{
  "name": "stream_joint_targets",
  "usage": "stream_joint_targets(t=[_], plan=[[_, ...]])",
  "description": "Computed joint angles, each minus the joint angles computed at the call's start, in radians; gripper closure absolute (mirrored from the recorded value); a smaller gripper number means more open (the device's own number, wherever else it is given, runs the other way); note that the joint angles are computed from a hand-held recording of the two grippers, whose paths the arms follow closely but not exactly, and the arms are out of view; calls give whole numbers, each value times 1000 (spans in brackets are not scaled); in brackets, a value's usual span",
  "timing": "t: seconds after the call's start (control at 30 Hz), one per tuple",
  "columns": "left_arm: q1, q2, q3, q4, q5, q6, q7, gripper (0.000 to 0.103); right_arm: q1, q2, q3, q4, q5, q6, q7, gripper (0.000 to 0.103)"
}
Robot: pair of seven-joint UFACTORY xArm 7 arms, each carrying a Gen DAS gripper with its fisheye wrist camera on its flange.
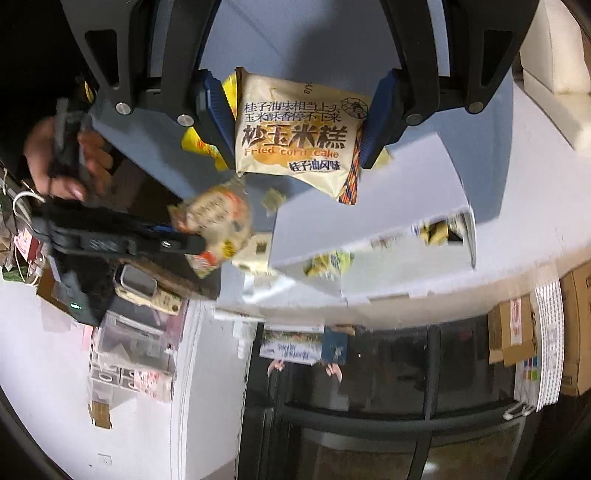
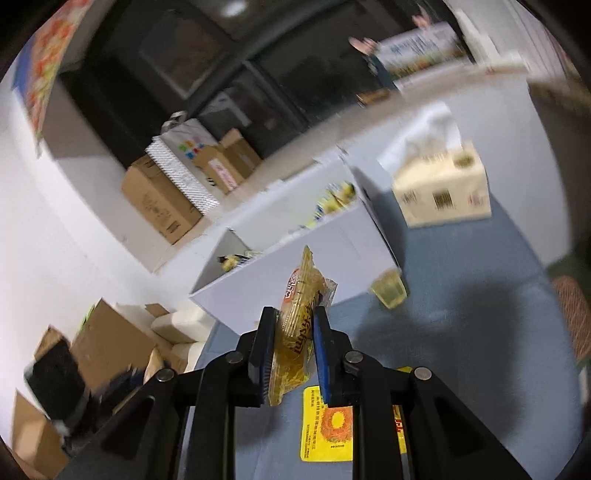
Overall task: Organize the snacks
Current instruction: 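Drop the cake and bread stick into the white box, opening both tools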
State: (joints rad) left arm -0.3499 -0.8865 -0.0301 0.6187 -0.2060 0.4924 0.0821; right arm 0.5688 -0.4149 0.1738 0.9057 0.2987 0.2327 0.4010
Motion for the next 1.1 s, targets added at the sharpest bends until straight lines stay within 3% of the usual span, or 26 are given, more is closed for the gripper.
stream_joint_targets(t=[0.23, 0.37, 0.5, 0.57, 0.77, 0.93, 1.0, 1.07, 1.1], plan=[[37, 163, 16, 160, 10, -61, -2, 35, -77, 30, 49, 129, -128, 16, -14, 82], [100, 298, 8, 296, 37, -74, -28, 35, -103, 125, 56, 263, -174, 45, -33, 82], [117, 412, 25, 402, 28, -80, -27, 35, -139, 255, 82, 430, -260, 91, -29, 82], [132, 471, 26, 456, 29, -74, -27, 35, -154, 343, 101, 544, -356, 144, 7, 82], [180, 588, 15, 553, 41, -52, -41, 36, -90, 561, 60, 813, -468, 302, 19, 82], [219, 670, 2, 612, 72, -8, -70, 35, -35, 701, 12, 991, -478, 406, 17, 82], [240, 705, -9, 639, 105, 31, -114, 32, -19, 754, -4, 1063, -478, 447, 14, 82], [253, 728, -9, 650, 112, 51, -158, 18, -8, 810, -15, 1145, -460, 519, 4, 81], [261, 740, -8, 656, 114, 67, -187, 11, 3, 828, -29, 1174, -468, 544, 11, 71]])
